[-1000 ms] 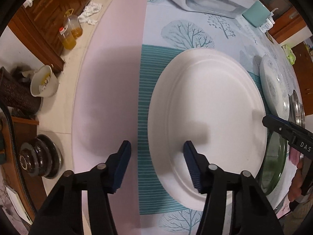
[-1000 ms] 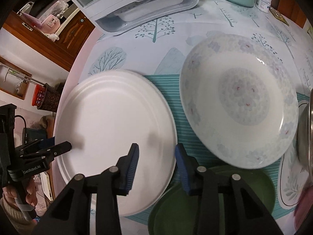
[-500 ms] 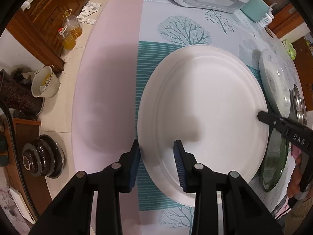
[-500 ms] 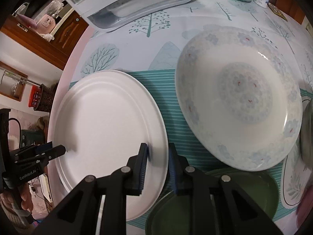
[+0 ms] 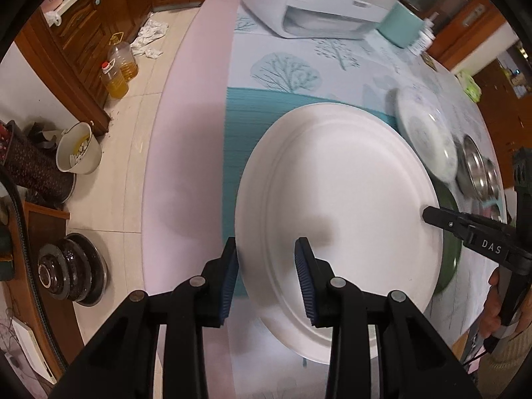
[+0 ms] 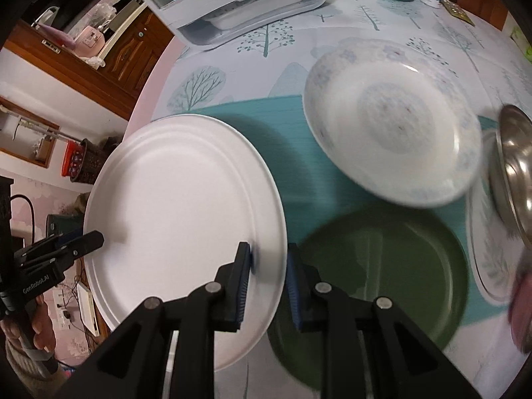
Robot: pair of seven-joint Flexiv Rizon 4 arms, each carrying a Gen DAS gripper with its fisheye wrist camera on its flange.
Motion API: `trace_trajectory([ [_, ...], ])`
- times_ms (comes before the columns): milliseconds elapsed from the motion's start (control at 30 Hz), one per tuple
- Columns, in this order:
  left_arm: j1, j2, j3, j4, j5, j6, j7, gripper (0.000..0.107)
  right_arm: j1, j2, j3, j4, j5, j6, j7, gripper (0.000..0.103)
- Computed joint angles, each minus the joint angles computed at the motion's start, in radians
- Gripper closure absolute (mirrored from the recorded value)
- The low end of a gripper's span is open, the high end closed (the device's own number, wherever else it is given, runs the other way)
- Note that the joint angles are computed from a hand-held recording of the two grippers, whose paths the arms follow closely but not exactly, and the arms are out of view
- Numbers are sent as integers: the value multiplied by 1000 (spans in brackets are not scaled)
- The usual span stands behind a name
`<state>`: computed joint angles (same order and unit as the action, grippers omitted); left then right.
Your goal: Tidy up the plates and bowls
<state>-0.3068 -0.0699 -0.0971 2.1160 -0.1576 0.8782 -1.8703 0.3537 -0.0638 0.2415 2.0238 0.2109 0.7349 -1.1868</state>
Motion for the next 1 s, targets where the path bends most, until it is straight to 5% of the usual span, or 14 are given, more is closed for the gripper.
trace_trajectory([
  [367,-112,148,-54,142,-119,-66,-40,74,16,302,15,174,19,-149,-29,82],
  [733,-223,147,-130,172,-10,-60,-308,74,61,575,10,380,104,-248,-52,81],
  [1000,-250,138,-142,153,113,-119,-479,74,96,622,10,434,137,-246,-82,80],
])
